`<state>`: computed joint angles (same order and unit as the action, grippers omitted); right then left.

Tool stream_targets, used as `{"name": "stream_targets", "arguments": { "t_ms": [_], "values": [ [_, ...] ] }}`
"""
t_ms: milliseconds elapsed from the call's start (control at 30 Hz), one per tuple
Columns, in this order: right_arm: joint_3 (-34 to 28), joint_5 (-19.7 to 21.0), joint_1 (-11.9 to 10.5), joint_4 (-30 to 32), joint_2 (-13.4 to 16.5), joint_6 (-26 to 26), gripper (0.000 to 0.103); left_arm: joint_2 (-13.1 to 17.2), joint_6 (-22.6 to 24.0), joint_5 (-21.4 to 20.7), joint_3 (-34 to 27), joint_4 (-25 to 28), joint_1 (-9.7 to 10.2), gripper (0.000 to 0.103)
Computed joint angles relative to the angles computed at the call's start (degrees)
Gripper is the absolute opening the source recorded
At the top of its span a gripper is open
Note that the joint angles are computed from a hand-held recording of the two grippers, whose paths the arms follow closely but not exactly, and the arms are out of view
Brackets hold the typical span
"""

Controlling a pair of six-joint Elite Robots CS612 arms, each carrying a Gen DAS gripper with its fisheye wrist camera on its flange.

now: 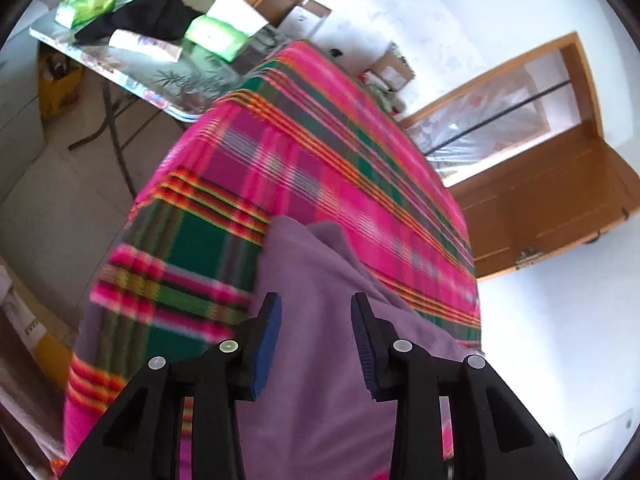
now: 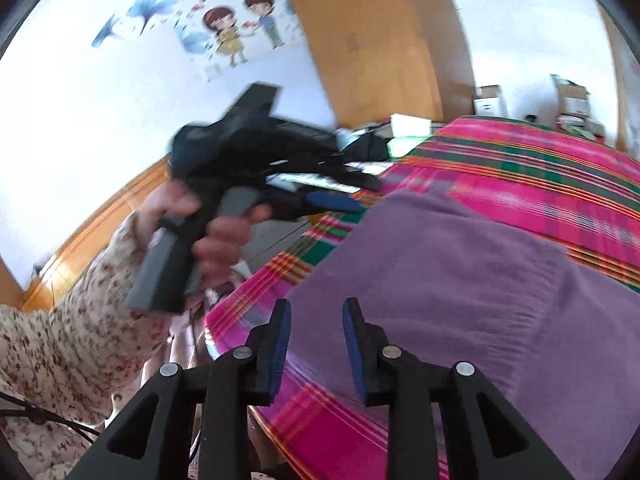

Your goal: Fold clothes

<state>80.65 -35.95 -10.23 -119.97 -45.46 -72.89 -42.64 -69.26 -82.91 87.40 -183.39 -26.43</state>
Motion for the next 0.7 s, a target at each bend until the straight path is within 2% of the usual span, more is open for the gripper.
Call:
{"name": "stream_targets", "arguments": {
  "t_ms": [67, 167, 267, 400, 533, 700],
  "values": [
    [-0.4, 0.5, -0.8, -4.2, 0.7, 5.3, 0.028, 0.1, 0.9, 0.5, -0.9, 0.7, -0.75, 0.037],
    [-0.3, -1.6, -1.5, -15.4, 2.1, 15.0, 0.03, 0.6, 3.8, 0.9, -2.7, 3.5, -2.04, 0.037],
    [-0.4, -7.2, -1.9, -27.1, 3.4, 24.1, 0.03, 2.0, 6.8, -0.2, -5.1, 4.4, -2.97, 0.037],
    [-2.9, -14.7, -2.2, -33.1, 5.8, 31.3, 0.03, 4.5, 10.8, -2.1, -10.0, 7.8, -4.01, 0.037],
    [-4.8, -18.7, -3.3, -35.1, 7.3, 35.8, 0.03, 6.7, 12.1, -6.4, -13.8, 9.3, -4.14, 0.037],
    [-7.6, -23.5, -5.2, -37.8, 9.4, 40.8, 0.03, 8.0, 13.5, -4.9, -16.7, 11.5, -5.09, 0.037]
  ]
}}
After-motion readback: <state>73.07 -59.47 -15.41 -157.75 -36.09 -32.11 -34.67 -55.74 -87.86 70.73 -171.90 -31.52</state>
